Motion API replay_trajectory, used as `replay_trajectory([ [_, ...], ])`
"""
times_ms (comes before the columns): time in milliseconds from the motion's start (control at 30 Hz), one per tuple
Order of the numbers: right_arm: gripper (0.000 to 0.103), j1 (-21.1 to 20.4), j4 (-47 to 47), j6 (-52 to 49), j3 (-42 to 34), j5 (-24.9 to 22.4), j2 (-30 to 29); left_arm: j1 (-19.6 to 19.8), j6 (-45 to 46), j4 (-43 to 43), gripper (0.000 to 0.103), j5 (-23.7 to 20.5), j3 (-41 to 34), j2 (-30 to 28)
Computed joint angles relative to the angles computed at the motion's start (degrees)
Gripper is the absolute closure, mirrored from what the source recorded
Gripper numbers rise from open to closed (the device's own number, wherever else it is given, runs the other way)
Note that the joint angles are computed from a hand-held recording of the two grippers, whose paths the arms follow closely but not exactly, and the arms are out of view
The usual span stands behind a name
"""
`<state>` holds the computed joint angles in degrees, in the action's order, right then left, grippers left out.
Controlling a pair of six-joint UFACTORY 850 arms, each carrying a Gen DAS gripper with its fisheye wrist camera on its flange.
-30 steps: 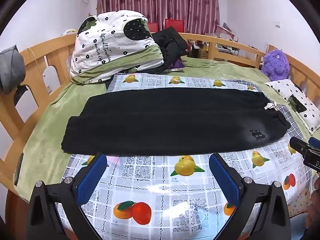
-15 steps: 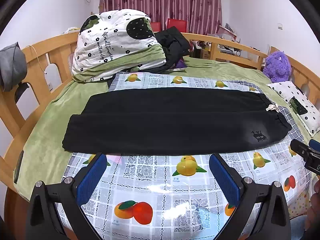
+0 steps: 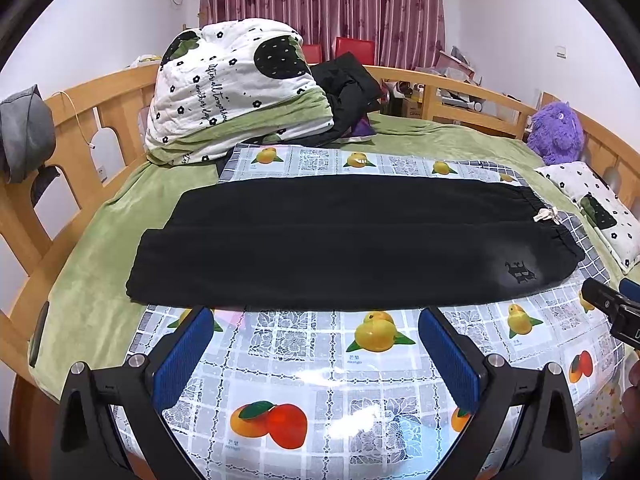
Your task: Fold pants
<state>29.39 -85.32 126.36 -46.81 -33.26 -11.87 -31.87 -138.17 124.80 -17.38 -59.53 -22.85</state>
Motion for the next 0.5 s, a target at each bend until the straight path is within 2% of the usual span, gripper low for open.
replay_trajectory([
  [100, 0.001, -0.01, -0.26, 0.33, 0.07, 0.05, 0.04, -0.11, 2.27, -2.26, 0.0, -0.05, -0.24, -0.15],
  [267, 0.001, -0.04, -0.47, 0.58, 0.16, 0.3, 0.05, -0.03, -0.64, 0.59, 0.0, -0.17, 0.02, -0.15],
  [500, 0.001, 0.19, -1.03, 0.64, 0.11, 0.24, -0.15, -0.12, 0.11, -0.65, 0.0, -0.45, 0.32, 0.14],
])
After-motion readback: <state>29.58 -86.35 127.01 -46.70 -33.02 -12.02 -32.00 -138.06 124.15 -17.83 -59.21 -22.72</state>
